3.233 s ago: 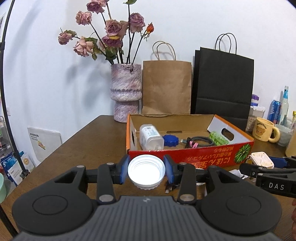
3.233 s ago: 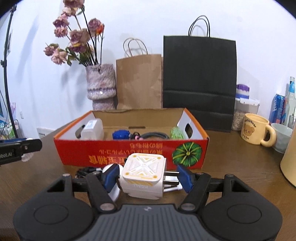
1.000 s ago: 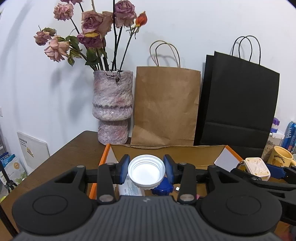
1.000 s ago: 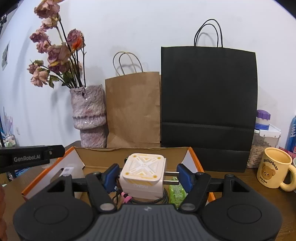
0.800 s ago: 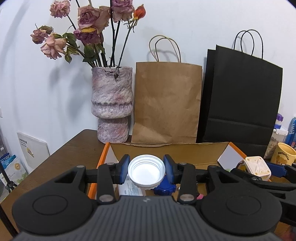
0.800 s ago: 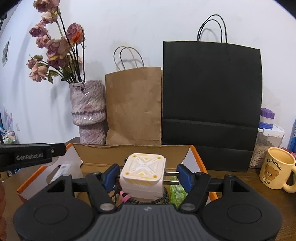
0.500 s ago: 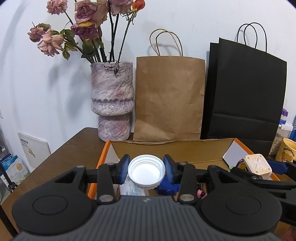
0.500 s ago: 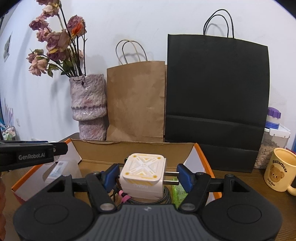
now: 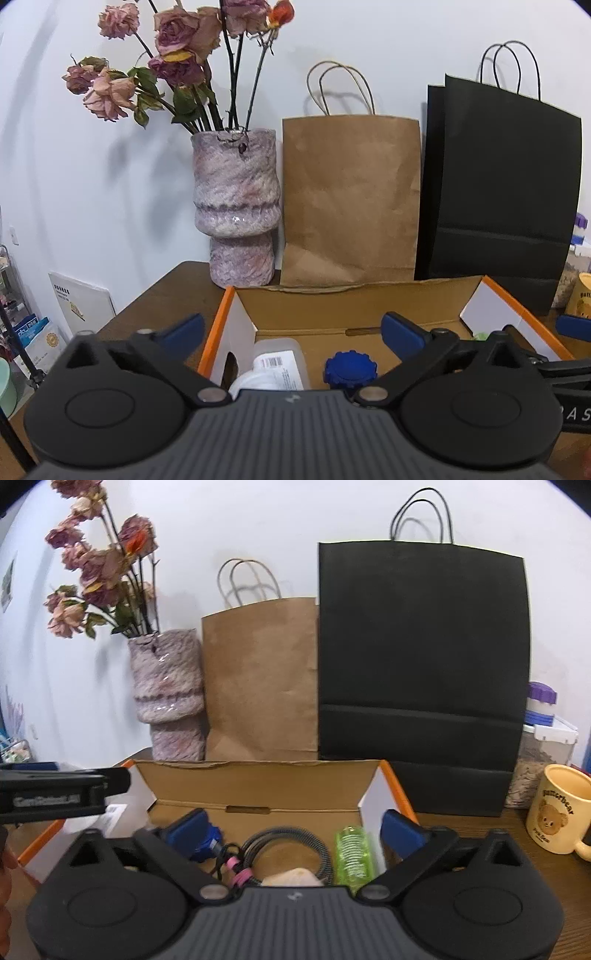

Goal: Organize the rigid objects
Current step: 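Lower and release the white lid and plug adapter into the box with both grippers, then move both grippers back toward the white spray bottle and cups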

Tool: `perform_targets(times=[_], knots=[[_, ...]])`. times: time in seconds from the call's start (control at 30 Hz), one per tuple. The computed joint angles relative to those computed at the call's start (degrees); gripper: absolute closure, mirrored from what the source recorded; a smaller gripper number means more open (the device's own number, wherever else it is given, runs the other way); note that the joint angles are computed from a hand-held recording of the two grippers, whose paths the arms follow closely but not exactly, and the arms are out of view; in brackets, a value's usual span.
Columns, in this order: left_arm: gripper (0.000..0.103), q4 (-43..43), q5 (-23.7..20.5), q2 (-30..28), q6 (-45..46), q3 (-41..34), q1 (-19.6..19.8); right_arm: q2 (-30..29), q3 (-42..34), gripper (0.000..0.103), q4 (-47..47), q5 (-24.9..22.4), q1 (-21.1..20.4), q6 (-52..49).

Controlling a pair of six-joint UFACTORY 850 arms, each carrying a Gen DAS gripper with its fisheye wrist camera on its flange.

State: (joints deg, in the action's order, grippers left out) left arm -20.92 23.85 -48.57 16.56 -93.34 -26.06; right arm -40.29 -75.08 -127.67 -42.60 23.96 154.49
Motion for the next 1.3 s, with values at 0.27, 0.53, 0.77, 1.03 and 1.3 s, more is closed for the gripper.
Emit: perform_targets(times=[0.27, 0.53, 0.77, 1.03, 1.3], knots=[[0.0, -2.0, 0.0, -0.1, 1.7, -0.2, -0.1, -0.1, -0.1, 0.0, 1.2, 0.7, -0.1, -0.7], [0.0, -1.8, 0.0, 0.0, 0.9, 0.0, 0.0, 0.0, 0.0, 0.0, 1.7, 0.5, 0.0, -0.6], [0.0, -0.9, 0.5, 0.7, -0.5, 0.9, 0.2, 0.5, 0.8, 0.0, 1.8, -0.4, 0.2, -0.1], [0.0, 1.6, 1.0, 2.2, -3.2, 3.2, 0.6, 1.8, 3.2, 0.0, 2.3, -2.4, 0.9, 0.5], [0.0, 4.3, 3.1, 4.4, -5.1, 7.3, 0.8, 3.8, 6.6, 0.0, 2.8, -4.4, 2.2, 1.1]])
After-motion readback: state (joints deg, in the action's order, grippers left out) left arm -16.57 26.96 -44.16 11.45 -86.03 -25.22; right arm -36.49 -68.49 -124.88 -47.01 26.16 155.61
